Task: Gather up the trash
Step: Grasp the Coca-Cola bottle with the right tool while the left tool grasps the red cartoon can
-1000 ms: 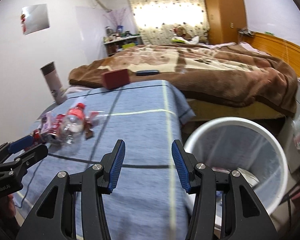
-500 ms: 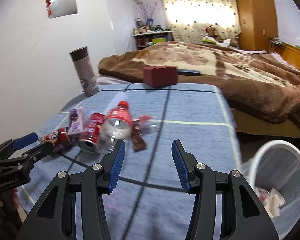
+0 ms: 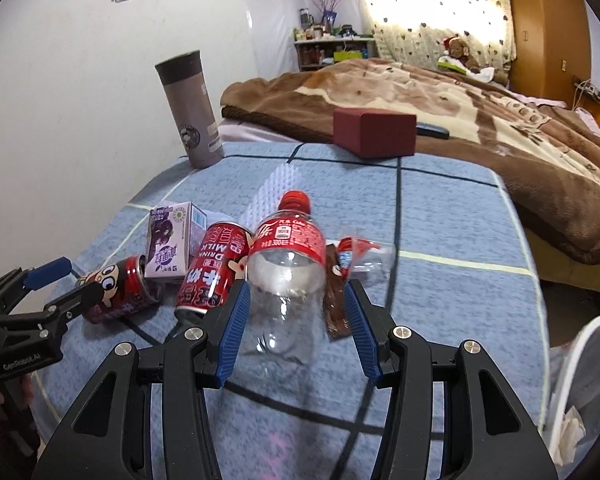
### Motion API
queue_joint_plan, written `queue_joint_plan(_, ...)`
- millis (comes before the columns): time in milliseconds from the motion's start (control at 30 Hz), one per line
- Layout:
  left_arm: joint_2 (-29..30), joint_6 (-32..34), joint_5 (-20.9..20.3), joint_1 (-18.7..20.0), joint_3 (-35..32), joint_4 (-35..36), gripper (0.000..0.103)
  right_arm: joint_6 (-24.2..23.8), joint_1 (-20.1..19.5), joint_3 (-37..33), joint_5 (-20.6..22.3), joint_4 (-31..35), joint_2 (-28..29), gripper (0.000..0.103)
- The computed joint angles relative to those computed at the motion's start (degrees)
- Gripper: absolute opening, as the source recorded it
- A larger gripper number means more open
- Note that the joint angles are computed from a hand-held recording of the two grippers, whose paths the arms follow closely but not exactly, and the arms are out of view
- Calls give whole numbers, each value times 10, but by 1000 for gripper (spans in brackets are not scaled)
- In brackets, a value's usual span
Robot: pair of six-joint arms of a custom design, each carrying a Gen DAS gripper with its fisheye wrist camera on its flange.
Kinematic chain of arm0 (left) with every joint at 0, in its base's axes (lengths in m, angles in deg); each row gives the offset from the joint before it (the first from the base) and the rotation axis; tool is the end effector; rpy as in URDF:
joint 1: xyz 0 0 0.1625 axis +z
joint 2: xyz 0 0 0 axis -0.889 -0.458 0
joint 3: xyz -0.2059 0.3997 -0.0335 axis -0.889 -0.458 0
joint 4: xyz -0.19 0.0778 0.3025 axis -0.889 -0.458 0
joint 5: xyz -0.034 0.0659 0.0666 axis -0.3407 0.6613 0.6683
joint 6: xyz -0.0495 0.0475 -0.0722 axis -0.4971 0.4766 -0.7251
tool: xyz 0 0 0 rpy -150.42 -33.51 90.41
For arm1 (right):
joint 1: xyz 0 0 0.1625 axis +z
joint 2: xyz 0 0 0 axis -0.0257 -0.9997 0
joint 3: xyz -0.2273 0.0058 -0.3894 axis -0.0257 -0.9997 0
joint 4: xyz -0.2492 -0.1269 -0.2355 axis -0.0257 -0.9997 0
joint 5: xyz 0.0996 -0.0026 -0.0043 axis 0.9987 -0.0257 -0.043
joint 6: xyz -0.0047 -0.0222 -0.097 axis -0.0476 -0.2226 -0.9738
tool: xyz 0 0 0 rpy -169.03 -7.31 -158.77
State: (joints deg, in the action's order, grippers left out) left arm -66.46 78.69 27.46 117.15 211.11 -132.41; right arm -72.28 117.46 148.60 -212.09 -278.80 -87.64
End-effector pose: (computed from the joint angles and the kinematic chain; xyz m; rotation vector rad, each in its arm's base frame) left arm -0.0616 -0.4259 0.2077 0.7542 2.3301 -0.8195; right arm 0.2465 -0.3621 0.0552 0.2864 -2.3147 1.0034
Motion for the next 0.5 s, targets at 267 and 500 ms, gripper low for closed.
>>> queue_joint_plan(267,6,7,-14,28,-36,50,81,6,-6,-26,-2,56,0,56)
queue_joint_plan(500,15,14,-18,33,-52,79,82,15,-11,-44,-6,95,2,58)
